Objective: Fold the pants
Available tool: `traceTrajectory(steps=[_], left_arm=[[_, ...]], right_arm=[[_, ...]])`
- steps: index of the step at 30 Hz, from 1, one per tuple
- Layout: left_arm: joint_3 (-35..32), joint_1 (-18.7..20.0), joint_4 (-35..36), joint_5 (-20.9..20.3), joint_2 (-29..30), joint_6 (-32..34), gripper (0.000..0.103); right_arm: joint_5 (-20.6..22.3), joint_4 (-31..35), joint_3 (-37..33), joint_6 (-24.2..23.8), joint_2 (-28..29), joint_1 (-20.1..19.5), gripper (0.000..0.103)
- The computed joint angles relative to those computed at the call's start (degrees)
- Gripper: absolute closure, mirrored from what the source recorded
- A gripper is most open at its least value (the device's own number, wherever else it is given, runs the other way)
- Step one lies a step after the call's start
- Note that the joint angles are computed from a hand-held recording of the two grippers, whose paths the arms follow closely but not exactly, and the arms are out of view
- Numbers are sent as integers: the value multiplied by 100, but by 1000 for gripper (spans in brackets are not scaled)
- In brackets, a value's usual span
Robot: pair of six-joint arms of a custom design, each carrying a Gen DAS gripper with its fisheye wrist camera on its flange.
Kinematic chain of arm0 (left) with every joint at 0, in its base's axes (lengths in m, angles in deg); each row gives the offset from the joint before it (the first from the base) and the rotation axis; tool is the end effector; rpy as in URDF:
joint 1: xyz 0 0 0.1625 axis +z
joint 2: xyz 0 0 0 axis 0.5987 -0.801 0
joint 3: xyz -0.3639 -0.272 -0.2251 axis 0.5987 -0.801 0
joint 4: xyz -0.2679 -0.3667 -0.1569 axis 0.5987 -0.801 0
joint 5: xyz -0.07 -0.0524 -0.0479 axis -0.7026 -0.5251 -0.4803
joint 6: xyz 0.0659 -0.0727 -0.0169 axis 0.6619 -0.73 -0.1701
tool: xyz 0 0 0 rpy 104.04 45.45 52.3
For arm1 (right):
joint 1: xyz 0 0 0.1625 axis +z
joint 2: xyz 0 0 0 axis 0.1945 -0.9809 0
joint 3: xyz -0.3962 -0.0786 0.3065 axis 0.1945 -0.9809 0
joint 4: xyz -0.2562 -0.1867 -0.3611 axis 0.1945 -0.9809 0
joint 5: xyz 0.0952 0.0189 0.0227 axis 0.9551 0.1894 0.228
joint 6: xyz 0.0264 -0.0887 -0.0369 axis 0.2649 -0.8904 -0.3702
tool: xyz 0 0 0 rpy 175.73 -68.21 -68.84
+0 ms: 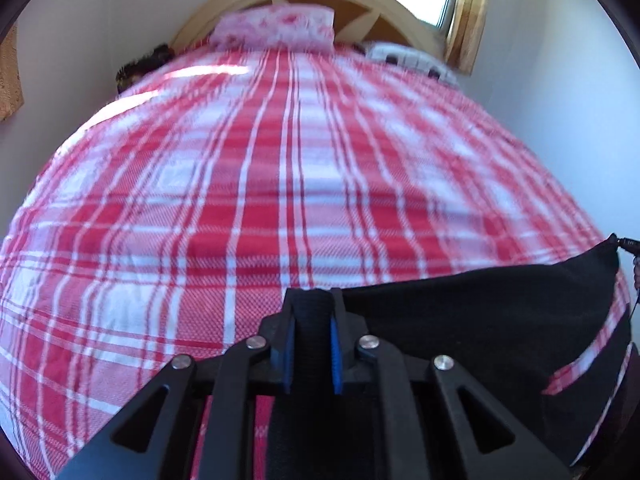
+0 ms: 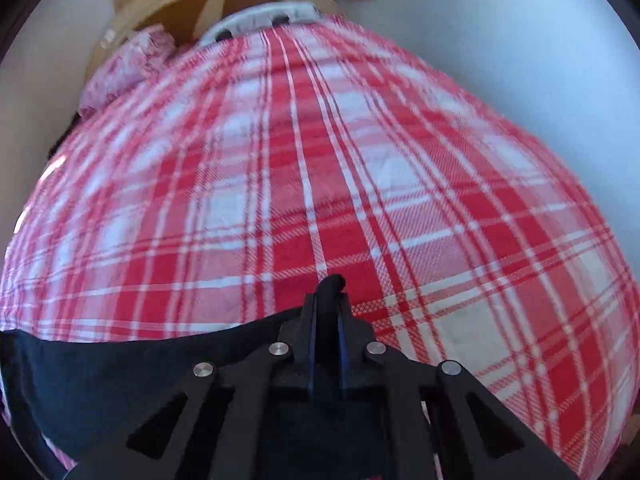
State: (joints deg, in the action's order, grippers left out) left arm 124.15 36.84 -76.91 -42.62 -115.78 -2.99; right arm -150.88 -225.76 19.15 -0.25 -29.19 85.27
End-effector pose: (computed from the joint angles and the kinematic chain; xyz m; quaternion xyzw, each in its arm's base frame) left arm 0.0322 -0.5721 0.4532 0.1128 0.8928 -0.3360 0.2781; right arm 0.1471 -0.6631 0.3318 0.0550 -0.8859 0.3159 0.3352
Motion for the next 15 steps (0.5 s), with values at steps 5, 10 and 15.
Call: traceTrajectory(steps=[5, 10, 15], left_arm=[[580, -263, -575, -429, -844, 177, 89], [1247, -311, -830, -880, -1560, 41, 89], [1835, -94, -824, -1221, -2023, -79, 88]], right_arm=[[468, -893, 1019, -218, -1072, 260, 95], [675, -1398, 2096, -47, -1995, 138, 95], [613, -1261, 2885, 252, -2438, -244, 94]])
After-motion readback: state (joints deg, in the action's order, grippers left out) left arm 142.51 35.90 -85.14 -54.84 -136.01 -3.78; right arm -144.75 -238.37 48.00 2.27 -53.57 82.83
